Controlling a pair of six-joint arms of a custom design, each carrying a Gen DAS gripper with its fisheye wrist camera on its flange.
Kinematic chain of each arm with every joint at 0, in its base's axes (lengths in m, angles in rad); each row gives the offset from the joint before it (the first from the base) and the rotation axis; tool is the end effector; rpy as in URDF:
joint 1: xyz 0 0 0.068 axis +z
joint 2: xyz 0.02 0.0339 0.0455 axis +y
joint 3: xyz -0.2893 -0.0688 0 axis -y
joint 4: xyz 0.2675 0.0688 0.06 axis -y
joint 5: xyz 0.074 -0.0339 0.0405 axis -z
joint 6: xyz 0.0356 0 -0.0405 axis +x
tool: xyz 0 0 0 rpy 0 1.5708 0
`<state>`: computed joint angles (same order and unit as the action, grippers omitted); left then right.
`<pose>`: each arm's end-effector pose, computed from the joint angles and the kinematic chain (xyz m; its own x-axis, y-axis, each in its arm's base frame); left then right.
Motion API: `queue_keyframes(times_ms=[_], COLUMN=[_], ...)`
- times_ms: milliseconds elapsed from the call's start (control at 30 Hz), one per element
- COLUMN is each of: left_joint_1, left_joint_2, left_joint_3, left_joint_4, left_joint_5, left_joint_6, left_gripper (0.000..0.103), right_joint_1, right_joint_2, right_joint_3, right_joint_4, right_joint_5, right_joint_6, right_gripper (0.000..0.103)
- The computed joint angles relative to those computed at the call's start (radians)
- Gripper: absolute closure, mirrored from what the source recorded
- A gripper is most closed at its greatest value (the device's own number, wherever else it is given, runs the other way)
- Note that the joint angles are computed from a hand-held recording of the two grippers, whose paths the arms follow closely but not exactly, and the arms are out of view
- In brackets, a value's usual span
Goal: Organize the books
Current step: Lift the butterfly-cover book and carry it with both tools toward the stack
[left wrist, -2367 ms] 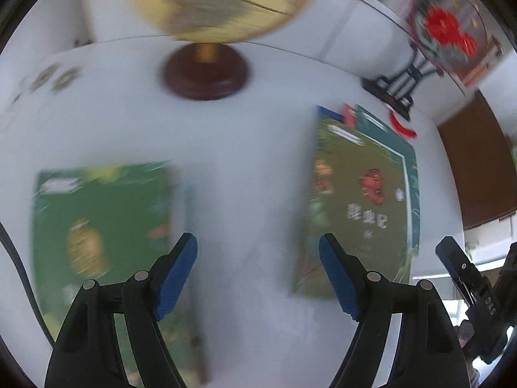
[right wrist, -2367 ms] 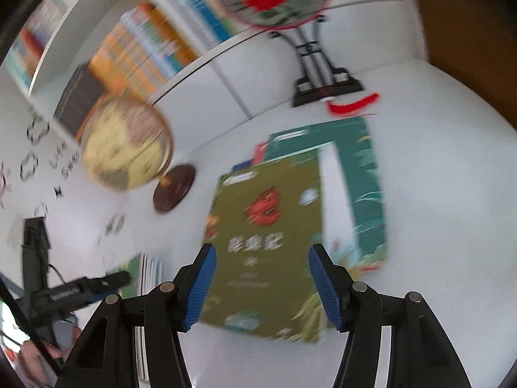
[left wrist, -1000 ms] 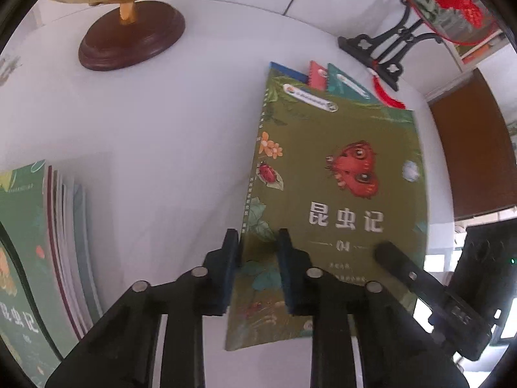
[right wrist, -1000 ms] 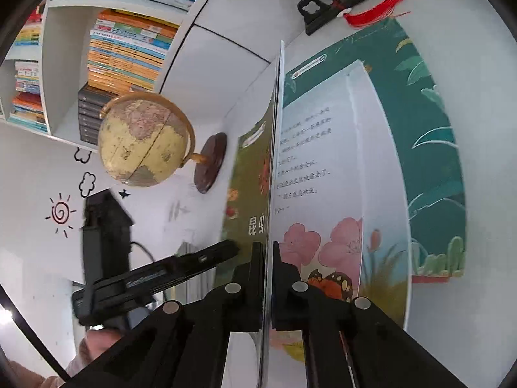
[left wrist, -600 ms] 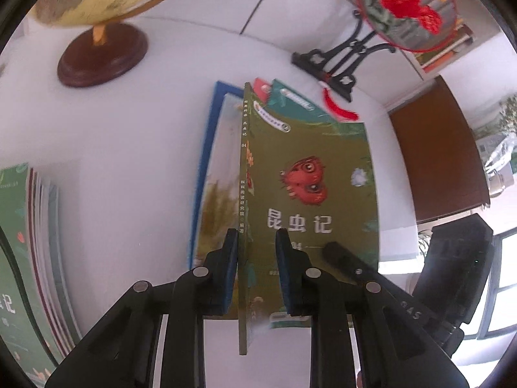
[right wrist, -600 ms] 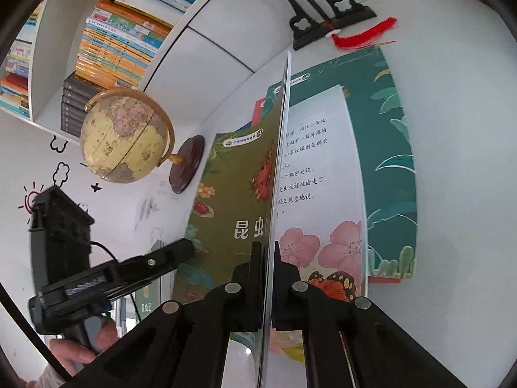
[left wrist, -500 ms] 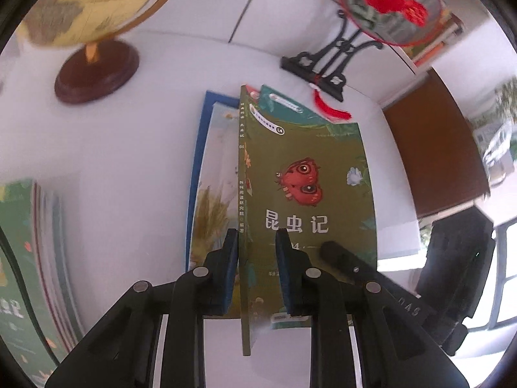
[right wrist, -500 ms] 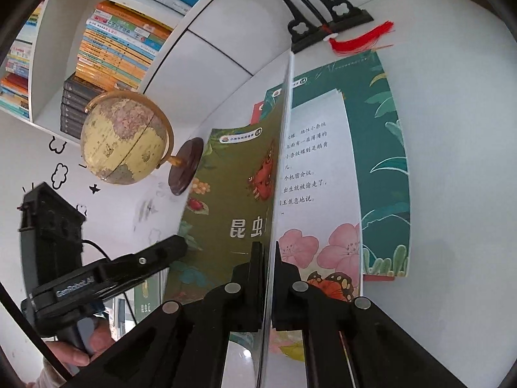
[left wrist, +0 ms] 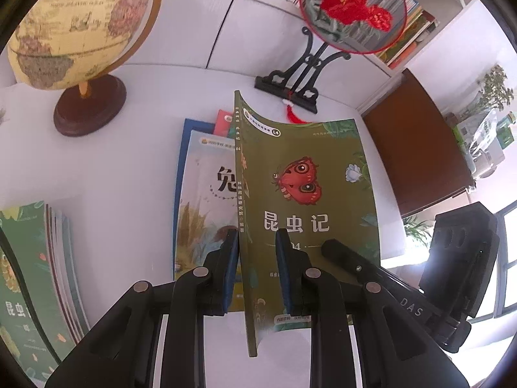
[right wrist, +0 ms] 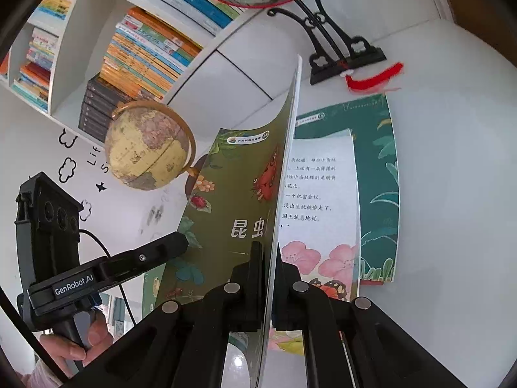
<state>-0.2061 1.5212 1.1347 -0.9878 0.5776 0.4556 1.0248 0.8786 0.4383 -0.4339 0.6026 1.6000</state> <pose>0.2861 -0.0797 0.2554 -0.7407 0.5315 -0.4109 0.6701 0.6285 -0.3950 0.1051 0.1341 0.1972 -0.5034 0.7574 -0.4158 0.4132 0.6337 0.6540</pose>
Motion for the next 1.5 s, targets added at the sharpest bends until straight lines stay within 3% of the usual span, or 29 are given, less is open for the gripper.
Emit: queue_keyframes(times_ms=[300,833,1000,1500], left_joint_1=[0.0,0.098,0.167,0.47], left_joint_2=[-0.075,-0.152,-0.143,-0.021], left_joint_3=[0.025,0.085,0.125,0.275], left_joint_4=[-0.038,-0.128,-0.182,-0.382], left_joint_5=[0.008,0.136,0.167,0.225], left_joint_6=[0.007,0.043,0.103,0.384], left_gripper=[0.084,0.084,0.084,0.084], right_joint_1=[0.086,0.238,0.242,0.16], right_joint_2=[-0.032,0.04,0.081,0.309], right_joint_3=[0.102,0.306,0.346,0.523], right_joint_4=[-0.156,-0.373,-0.344,-0.129], right_joint_5=[0.102,0.254,0.266,0.193], right_joint_6=[0.016,0.122,0.097,-0.17], right_gripper=[0.099,0.097,0.097,0.097])
